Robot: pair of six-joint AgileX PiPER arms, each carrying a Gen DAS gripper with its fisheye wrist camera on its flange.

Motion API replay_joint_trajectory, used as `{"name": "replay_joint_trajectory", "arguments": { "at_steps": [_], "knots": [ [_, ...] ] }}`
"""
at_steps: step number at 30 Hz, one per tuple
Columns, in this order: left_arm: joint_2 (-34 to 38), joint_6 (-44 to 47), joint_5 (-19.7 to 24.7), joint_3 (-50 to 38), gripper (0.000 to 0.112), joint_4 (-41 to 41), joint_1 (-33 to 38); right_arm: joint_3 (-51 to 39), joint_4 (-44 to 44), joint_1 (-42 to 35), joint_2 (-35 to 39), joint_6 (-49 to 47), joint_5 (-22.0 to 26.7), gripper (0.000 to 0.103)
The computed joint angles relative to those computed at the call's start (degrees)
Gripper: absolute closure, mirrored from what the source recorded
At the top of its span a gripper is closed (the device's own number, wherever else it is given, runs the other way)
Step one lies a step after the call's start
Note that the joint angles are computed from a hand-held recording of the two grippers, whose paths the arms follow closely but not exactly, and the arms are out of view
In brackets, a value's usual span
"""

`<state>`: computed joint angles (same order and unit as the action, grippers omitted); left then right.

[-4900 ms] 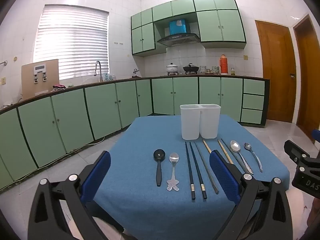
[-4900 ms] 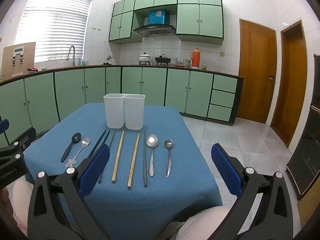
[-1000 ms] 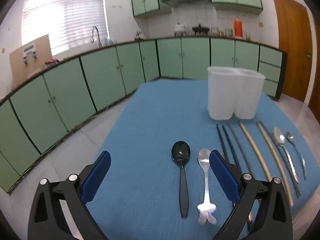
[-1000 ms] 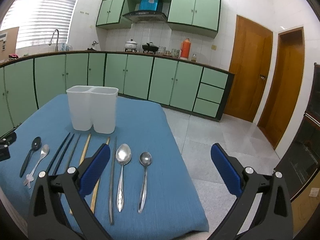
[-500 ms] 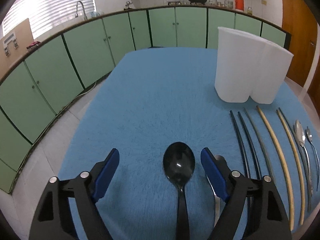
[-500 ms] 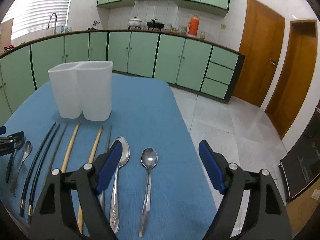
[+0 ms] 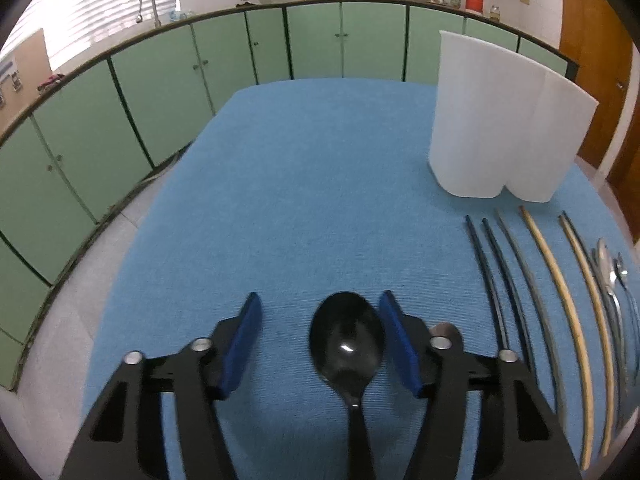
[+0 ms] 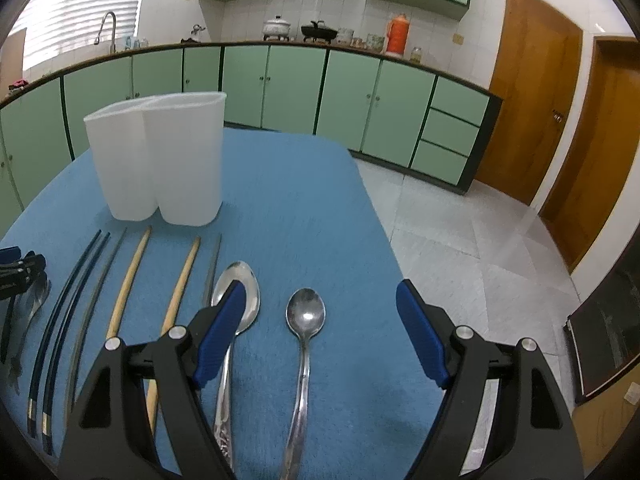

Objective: Organize utensils
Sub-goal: 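Close the left gripper on the black spoon while the right grasps a silver spoon, then lift the black spoon with the left gripper while the right gripper lifts the silver spoon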

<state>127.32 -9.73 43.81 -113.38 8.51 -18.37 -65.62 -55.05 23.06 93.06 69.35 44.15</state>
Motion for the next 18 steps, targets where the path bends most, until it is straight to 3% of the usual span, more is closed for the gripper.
{"name": "replay_joint_trajectory", "arguments": {
  "at_steps": [5, 9, 15, 18],
  "knots": [
    [0.27, 1.71, -0.69, -0.41, 0.078, -1.51, 0.23, -1.55, 4.4, -2.37, 1.72, -4.97, -1.56, 0.044],
    [0.25, 2.25, -1.46, -0.15, 0.078, -2.21, 0.43, -2.5, 10.03, -4.42, 2.08, -10.32, -3.71, 0.046],
    [-0.43, 1.33, -3.29, 1.35, 0.078, -1.37, 0.13, -6.09, 14.56, -6.09, 5.06, -14.51, -2.41, 0.047],
    [-3.22, -0.3, -6.6, 6.65, 0.078, 0.11, -0.52, -7.0, 15.36, -7.18, 6.09, -15.56, -2.45, 0.049]
  ]
}}
